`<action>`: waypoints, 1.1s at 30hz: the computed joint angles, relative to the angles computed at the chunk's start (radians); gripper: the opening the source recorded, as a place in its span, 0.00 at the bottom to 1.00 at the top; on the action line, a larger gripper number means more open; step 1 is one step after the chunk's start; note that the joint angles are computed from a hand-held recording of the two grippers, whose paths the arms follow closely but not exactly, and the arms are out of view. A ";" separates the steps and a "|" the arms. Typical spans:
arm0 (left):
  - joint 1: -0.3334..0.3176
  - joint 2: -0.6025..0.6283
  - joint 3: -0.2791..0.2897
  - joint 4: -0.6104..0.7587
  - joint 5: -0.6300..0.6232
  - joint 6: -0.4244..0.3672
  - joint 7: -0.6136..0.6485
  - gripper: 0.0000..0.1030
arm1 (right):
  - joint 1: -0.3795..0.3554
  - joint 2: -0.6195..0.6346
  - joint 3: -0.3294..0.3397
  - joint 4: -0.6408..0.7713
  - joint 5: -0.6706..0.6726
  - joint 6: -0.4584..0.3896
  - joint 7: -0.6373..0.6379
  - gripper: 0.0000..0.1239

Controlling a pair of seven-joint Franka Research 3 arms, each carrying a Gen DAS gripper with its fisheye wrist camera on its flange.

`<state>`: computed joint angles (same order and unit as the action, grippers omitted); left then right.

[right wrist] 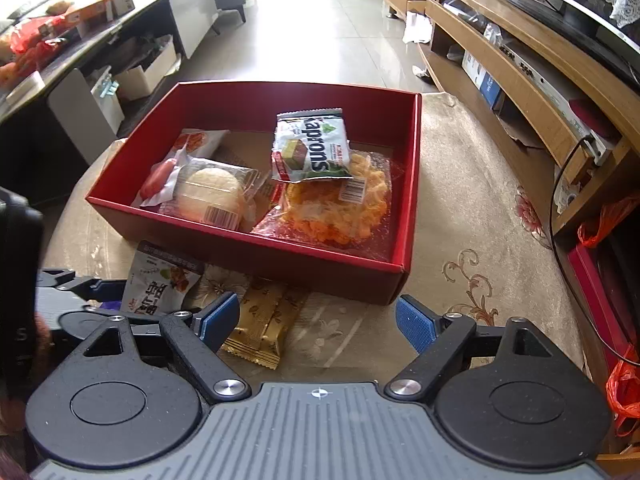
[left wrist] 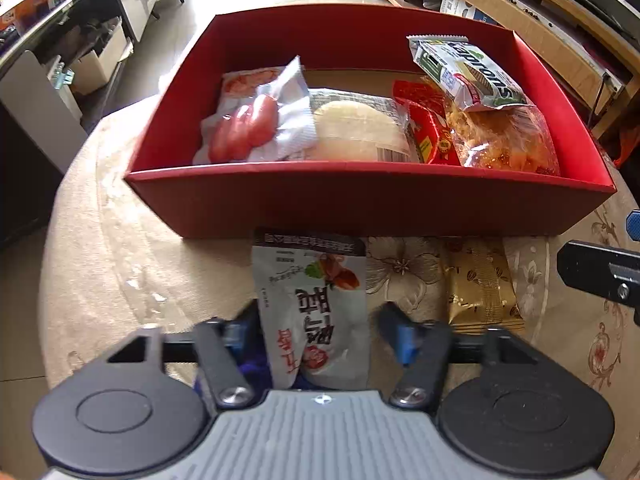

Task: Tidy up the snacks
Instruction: 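Move both tools back toward the white pouch and gold pastry on the table, then grasp the white printed pouch with the left tool while the right tool reaches the gold pastry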

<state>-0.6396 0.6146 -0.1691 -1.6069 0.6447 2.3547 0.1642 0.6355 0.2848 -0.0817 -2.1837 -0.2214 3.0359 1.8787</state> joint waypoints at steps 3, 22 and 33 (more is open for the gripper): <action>0.004 -0.025 -0.002 -0.036 -0.003 0.008 -0.018 0.47 | 0.005 0.006 -0.005 0.006 -0.005 -0.009 0.003 0.72; 0.079 -0.146 -0.024 -0.238 -0.008 0.200 -0.102 0.45 | 0.052 0.181 0.007 0.195 0.027 -0.117 0.045 0.66; 0.074 -0.138 -0.035 -0.225 -0.038 0.221 -0.042 0.45 | 0.022 0.117 0.015 0.109 -0.001 -0.152 0.031 0.39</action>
<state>-0.5651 0.4766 -0.2041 -1.8320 0.6071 2.5758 0.1224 0.6575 0.4018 -0.0668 -2.0748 -0.2226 2.8837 1.9098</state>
